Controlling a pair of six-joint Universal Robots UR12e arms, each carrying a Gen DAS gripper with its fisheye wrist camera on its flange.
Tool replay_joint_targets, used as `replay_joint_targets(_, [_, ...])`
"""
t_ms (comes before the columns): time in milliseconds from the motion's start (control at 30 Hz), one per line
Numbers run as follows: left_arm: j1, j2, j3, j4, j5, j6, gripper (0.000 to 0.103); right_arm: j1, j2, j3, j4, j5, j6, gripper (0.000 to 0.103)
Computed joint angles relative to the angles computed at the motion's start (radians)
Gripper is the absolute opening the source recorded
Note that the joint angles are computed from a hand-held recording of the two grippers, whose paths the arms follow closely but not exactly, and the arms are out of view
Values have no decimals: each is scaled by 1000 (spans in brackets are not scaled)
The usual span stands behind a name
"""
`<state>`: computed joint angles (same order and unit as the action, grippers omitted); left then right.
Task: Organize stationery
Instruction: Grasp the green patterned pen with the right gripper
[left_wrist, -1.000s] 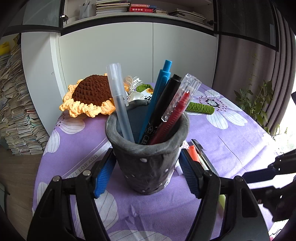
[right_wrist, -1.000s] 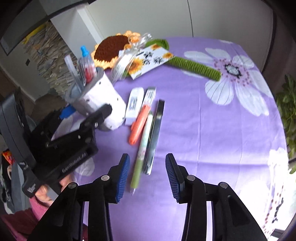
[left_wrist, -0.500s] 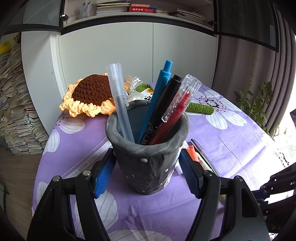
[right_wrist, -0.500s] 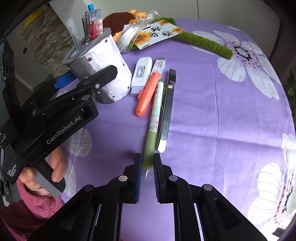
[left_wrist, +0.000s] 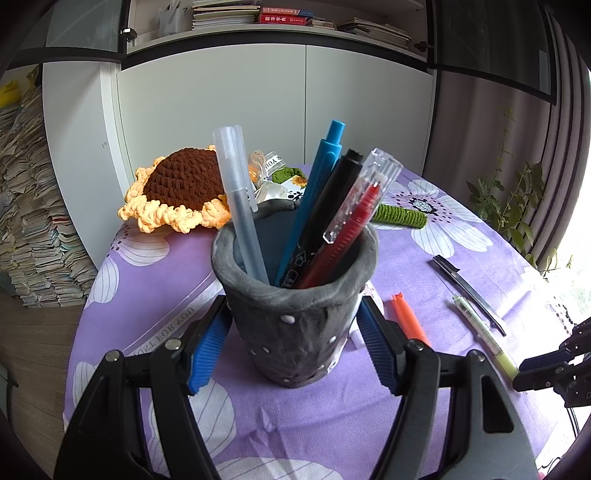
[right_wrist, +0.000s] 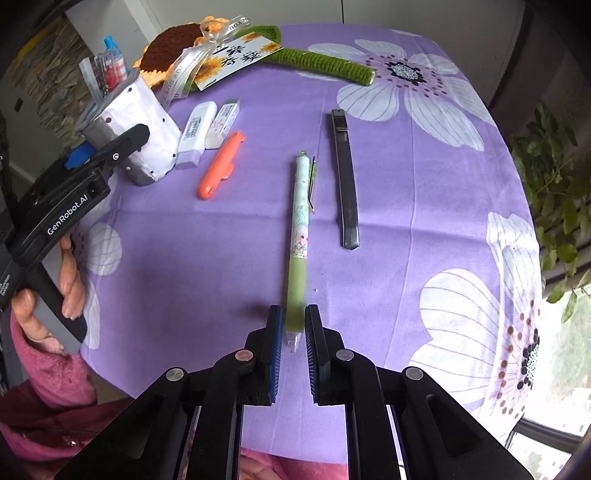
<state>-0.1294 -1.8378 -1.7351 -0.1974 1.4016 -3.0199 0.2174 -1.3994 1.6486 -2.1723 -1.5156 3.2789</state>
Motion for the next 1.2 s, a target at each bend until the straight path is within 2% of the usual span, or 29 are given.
replay_joint_targets(133, [0, 0, 0, 1, 0, 0, 70, -8, 14, -16, -43, -10, 36, 13])
replay_joint_targets(300, [0, 0, 0, 0, 0, 0, 70, -20, 60, -74, -72, 30, 73, 13])
replay_joint_targets(500, [0, 0, 0, 0, 0, 0, 70, -8, 137, -176, -12, 9, 65, 13])
replay_joint_targets(633, [0, 0, 0, 0, 0, 0, 69, 6, 155, -200, 13, -34, 55, 13])
replay_joint_targets(900, [0, 0, 0, -1, 0, 0, 70, 12, 159, -213, 30, -63, 48, 14])
replay_joint_targets(933, [0, 0, 0, -1, 0, 0, 70, 11, 158, -212, 33, -61, 49, 14])
replay_joint_targets(1067, [0, 1, 0, -1, 0, 0, 70, 5, 163, -214, 45, -46, 47, 28])
replay_joint_targets(1200, [-1, 2, -2, -1, 1, -1, 70, 7, 176, -221, 26, -59, 41, 28])
